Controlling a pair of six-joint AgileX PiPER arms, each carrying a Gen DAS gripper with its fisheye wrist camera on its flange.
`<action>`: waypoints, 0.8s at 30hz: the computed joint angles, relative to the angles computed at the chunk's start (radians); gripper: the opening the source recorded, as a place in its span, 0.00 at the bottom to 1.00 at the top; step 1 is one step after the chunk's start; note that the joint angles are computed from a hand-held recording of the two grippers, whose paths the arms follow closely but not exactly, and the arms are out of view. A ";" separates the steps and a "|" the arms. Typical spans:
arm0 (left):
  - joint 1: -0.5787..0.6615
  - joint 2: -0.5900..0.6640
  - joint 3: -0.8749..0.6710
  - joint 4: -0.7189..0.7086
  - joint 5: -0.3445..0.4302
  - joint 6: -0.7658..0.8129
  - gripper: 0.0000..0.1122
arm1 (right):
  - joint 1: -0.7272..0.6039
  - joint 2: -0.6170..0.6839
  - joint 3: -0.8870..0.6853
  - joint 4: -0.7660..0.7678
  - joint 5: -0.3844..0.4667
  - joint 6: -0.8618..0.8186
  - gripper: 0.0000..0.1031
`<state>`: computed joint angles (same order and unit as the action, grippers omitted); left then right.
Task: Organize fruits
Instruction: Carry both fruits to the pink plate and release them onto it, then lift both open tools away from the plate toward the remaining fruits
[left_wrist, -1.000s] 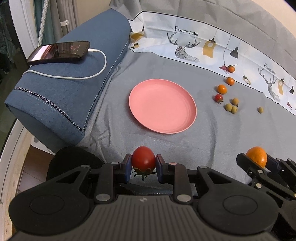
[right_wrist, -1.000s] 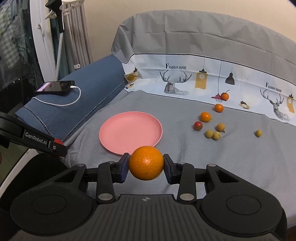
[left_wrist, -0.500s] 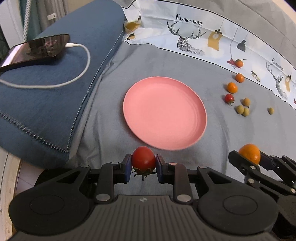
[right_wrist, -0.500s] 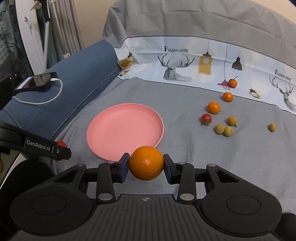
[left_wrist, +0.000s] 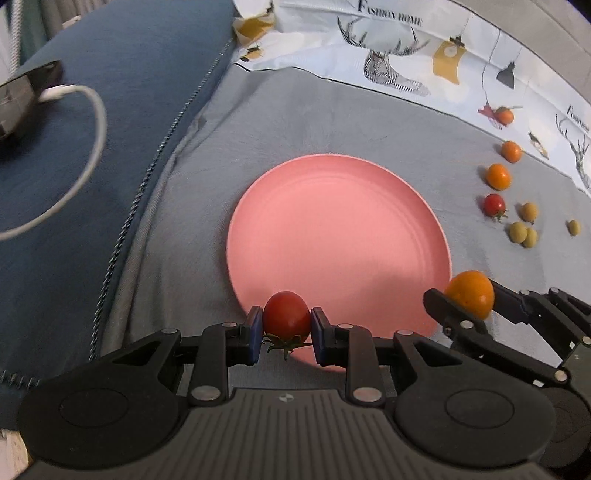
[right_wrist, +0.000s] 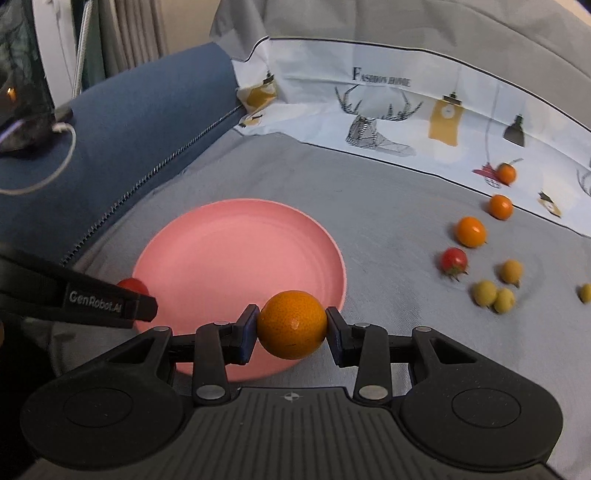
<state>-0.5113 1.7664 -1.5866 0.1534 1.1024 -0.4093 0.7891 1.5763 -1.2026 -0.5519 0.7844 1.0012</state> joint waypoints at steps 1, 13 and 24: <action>0.000 0.021 -0.014 0.002 0.004 0.019 0.27 | -0.005 0.012 -0.003 0.004 -0.007 -0.009 0.39; -0.019 0.037 -0.026 0.135 -0.098 -0.012 0.92 | -0.013 0.053 -0.043 -0.108 0.004 0.047 0.79; -0.139 -0.279 0.248 0.160 0.031 -0.250 0.91 | 0.243 -0.240 0.052 -0.074 0.343 0.211 0.94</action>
<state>-0.6499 1.4878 -1.3389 0.3129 1.1336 -0.6591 1.0317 1.3361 -1.1505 -0.6256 1.1272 1.2117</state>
